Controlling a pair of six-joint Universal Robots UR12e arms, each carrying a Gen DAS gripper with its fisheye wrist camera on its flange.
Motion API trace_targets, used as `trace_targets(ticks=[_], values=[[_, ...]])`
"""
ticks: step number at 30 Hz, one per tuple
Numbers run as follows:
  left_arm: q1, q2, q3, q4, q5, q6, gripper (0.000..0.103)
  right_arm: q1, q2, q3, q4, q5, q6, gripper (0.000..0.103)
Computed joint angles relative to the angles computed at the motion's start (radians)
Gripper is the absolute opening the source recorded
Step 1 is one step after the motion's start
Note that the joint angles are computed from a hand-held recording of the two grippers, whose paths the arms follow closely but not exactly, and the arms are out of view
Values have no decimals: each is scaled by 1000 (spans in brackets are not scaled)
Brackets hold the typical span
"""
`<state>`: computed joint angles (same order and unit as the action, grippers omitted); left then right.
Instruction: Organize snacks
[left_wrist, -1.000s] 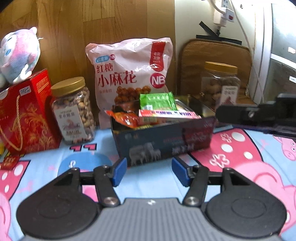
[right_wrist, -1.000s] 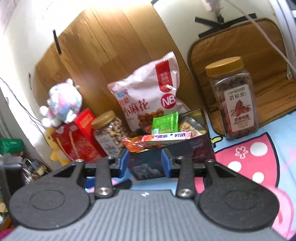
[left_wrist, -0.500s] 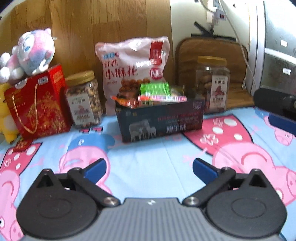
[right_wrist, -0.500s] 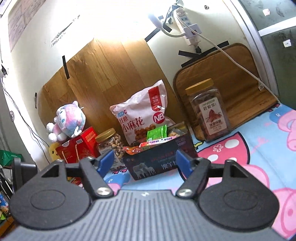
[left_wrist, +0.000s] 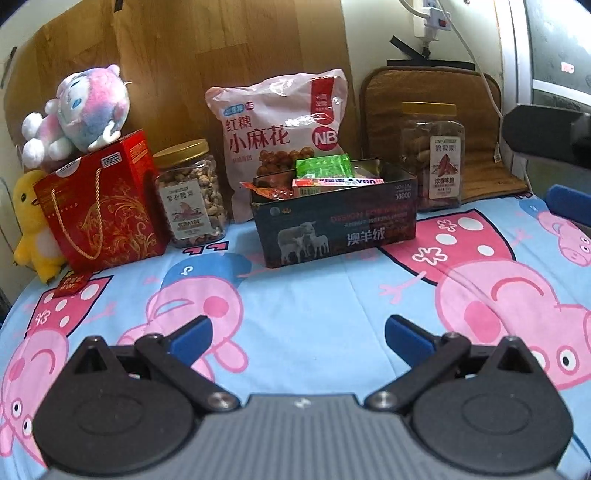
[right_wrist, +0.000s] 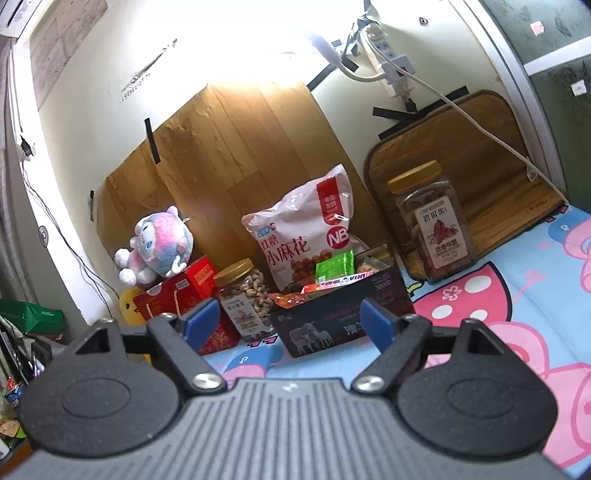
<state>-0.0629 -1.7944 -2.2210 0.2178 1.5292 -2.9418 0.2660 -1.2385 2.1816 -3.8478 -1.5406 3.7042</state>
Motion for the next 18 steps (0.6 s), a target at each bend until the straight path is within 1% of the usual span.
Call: trace_targets(ticks=[2,5,7,12,18], values=[[-3,1,-1,2,22,-6,103,5,1,2,-6,-2,-4,89],[-19,-11,-6,46,89,2,103,10,3,2,-8,-6,-12,90],[-27,-15,-7,58,115,14,103,11,4,1,-2,-3,-8,90],[-28,-14,-12,54,126,20,103,14,6,-1,7,1,-7,91],[-26,-5,-13,15,123,7,103,16,6,1,7,-11,1,91]])
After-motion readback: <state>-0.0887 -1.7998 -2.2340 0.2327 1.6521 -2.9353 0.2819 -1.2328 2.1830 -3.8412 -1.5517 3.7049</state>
